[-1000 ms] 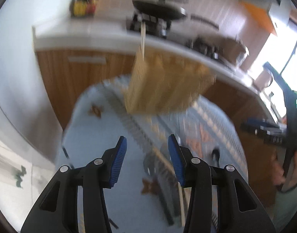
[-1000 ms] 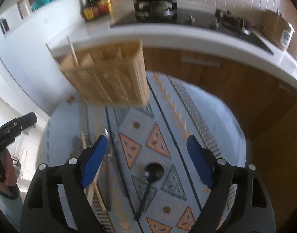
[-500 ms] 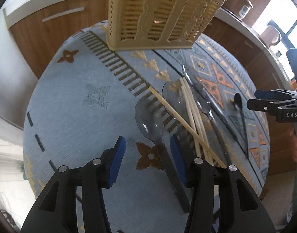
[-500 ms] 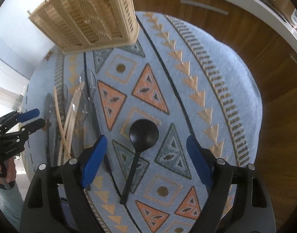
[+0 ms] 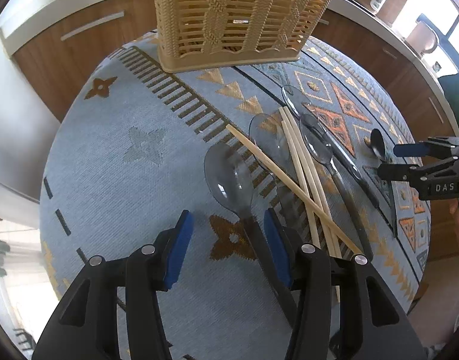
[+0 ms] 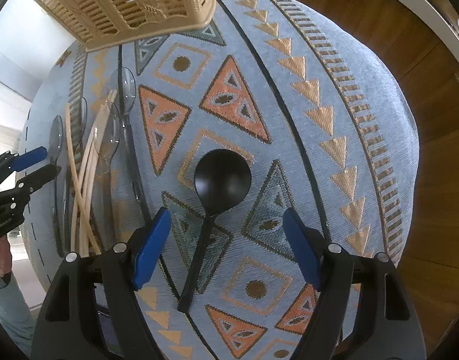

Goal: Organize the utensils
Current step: 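Move both open tools back down to the utensils on the cloth, then grasp the black ladle with the right tool while the left tool grasps a clear spoon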

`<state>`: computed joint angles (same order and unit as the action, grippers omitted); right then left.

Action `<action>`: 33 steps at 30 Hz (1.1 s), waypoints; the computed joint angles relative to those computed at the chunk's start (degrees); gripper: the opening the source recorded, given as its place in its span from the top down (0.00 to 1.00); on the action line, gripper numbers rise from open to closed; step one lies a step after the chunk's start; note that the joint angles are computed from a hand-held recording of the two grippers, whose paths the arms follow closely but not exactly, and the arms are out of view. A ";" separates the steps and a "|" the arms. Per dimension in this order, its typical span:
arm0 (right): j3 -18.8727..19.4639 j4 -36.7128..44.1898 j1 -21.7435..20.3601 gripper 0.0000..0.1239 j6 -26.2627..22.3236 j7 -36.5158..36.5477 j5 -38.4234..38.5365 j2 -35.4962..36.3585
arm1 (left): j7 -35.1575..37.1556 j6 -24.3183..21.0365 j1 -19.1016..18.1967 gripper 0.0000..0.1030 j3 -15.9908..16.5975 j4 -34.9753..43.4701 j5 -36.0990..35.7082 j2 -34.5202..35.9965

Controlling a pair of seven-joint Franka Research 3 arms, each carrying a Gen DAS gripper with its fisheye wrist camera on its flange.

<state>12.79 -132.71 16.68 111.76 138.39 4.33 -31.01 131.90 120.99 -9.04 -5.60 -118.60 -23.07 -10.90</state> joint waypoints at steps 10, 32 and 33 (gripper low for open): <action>-0.39 -0.18 -0.31 0.43 0.77 -0.54 -0.13 0.65 | -0.49 -1.31 0.99 0.54 0.23 0.99 0.56 0.32; -1.45 10.46 -0.24 0.74 -3.12 -3.43 -4.68 10.35 | -4.64 11.22 -3.24 0.69 -2.02 -2.77 7.48 -0.37; -1.46 10.74 -0.07 0.74 -2.91 -3.60 -4.82 10.54 | -4.17 12.13 -3.36 0.69 -1.80 -3.53 6.86 -0.85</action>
<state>11.34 -121.97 16.61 108.85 134.79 -0.49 -20.46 127.73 133.11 -12.40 -7.40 -122.14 -16.21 -11.76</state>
